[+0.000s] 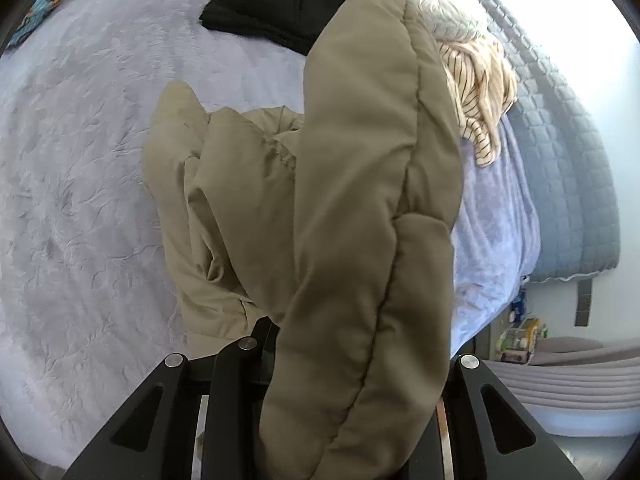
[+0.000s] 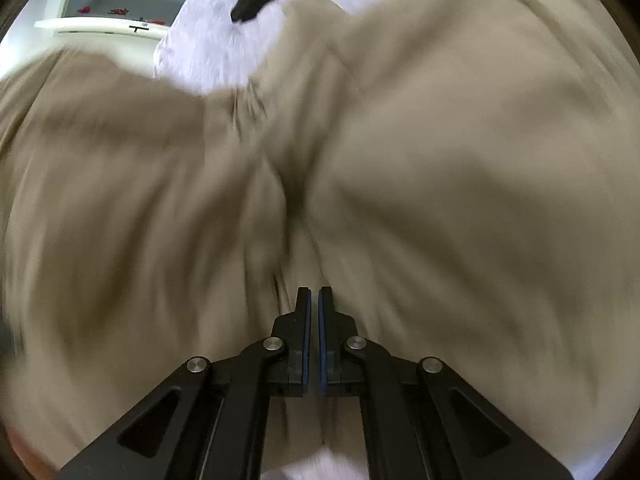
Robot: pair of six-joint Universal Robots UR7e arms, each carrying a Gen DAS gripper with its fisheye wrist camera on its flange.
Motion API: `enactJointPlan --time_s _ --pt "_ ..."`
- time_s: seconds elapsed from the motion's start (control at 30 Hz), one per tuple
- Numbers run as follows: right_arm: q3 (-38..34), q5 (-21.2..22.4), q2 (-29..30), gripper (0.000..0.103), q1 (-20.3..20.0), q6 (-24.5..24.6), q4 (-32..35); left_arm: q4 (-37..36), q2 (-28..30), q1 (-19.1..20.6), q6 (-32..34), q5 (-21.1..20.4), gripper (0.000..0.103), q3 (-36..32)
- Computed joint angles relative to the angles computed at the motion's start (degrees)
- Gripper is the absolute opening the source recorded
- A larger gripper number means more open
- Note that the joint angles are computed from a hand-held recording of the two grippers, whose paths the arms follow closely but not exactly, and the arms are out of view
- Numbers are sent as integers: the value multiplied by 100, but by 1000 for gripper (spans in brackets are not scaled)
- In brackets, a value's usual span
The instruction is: Fold large clothes
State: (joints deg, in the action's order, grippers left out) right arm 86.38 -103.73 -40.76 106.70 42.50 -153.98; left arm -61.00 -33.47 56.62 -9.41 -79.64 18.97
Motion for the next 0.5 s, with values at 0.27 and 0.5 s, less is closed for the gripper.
enactJointPlan --time_s 0.27,0.5 --pt "820 1039 54 2 -228 141 -942 158 89 -345 64 392 35 750" --pt "1742 680 -805 2 -161 126 -1211 -110 357 -283 219 -637 78 858"
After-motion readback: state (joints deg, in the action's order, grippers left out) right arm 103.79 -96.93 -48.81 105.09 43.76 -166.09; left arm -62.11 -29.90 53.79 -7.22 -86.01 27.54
